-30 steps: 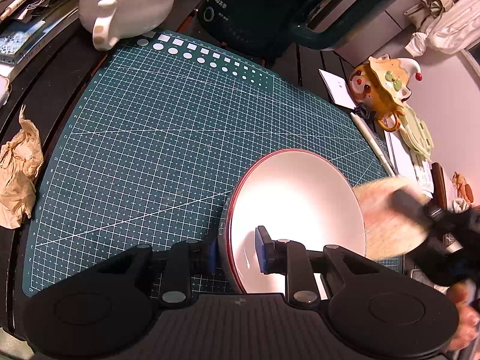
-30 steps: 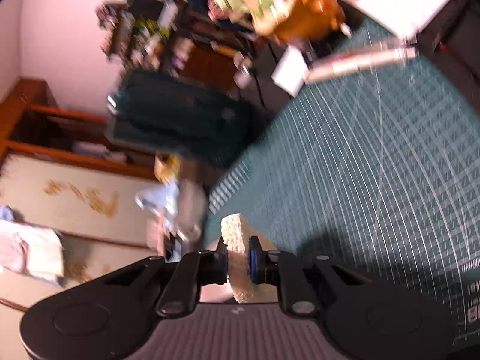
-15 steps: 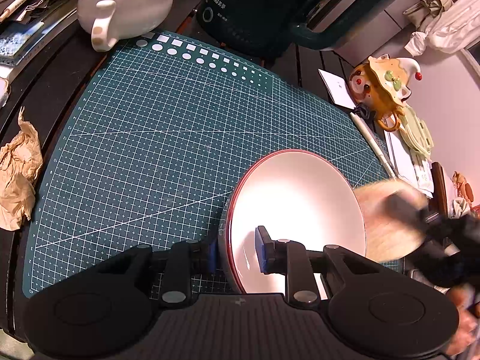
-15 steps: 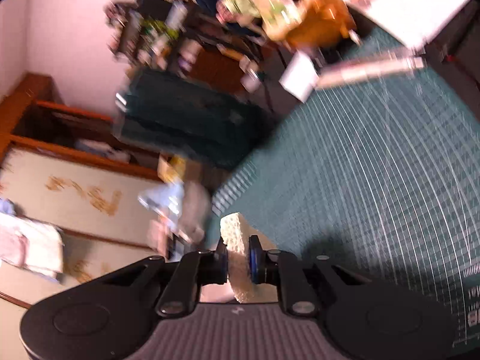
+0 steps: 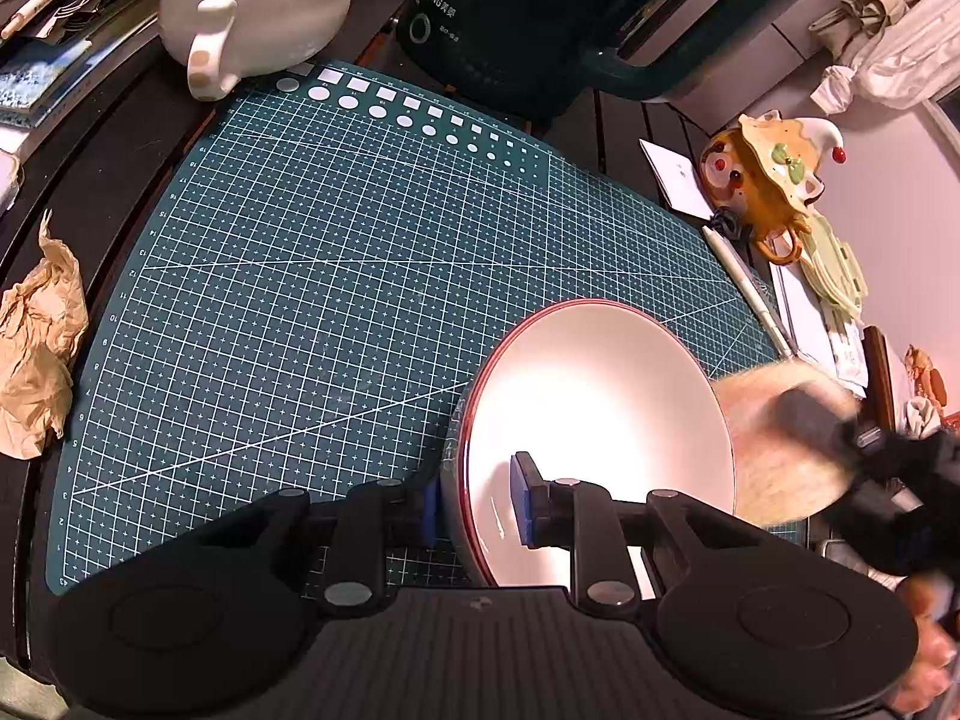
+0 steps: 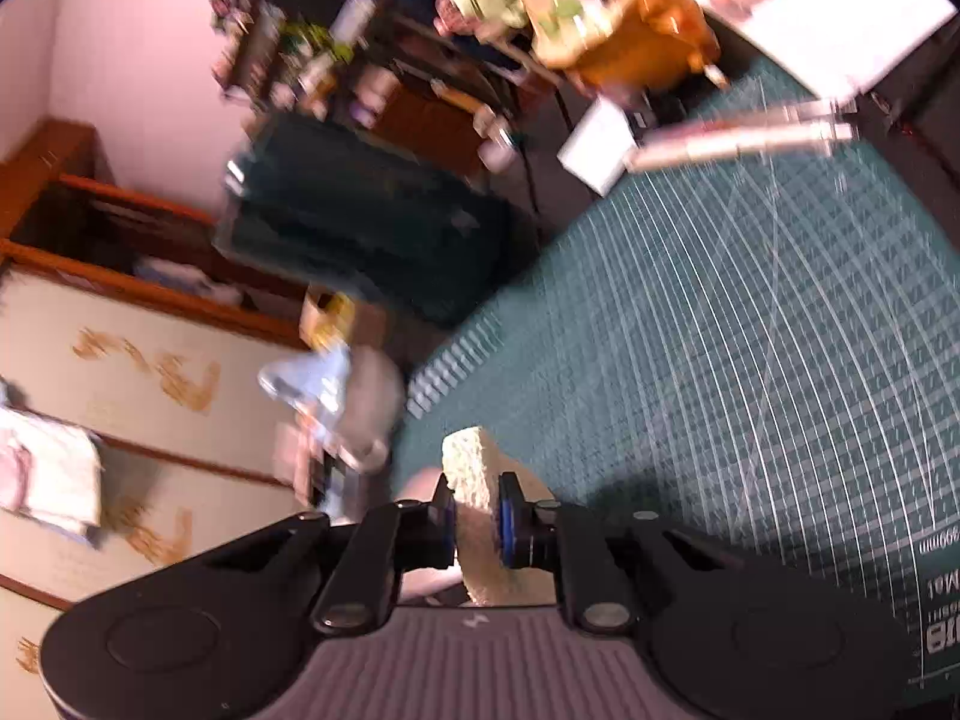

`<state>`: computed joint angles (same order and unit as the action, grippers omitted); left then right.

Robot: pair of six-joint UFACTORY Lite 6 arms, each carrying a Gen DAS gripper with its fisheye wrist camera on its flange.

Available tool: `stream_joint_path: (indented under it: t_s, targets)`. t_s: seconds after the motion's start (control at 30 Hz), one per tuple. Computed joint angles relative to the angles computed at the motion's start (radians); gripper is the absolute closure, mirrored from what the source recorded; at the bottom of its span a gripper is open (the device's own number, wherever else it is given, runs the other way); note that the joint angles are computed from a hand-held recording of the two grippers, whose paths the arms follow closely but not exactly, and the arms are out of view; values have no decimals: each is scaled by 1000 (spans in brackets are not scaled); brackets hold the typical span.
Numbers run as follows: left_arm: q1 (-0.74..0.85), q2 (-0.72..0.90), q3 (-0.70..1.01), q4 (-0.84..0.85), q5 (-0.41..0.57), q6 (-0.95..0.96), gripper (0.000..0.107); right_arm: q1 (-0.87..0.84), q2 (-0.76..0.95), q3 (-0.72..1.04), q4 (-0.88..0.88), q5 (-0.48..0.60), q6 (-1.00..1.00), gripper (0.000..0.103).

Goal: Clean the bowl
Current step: 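Hold the bowl steady with the left tool while the right tool wipes the sponge along its base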

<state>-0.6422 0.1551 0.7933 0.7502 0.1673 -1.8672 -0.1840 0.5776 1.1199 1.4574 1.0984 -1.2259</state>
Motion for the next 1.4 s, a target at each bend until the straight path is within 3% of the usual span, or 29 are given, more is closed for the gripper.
stream_joint_path:
  t_s: [0.2,0.4,0.53,0.73,0.87,1.07,1.27,1.4]
  targets:
    - [4,-5,-9,14,-6,-6,84,43,40,19,-43,-60,39,90]
    - [3,7,6,-9,2,23,84,2,16,13,6,5,10,90]
    - [-10,16,26,-13,18,17,84,48,40,16,-36,-60,33,90]
    - [-19,39,55,-31,33,39,84,-10,20,26,9,16,15,90]
    - [-22,48,68,-40,34,43,84,49,72,40,-44,-65,42,91]
    - [-21,62,84,-53,35,58,84,6,38,39,0,10,24,90]
    - [3,71,70,-15,4,39,84,28,71,59,-35,-21,63,90]
    - [2,35,33,-11,3,37,84,-8,50,44,2,24,40,90]
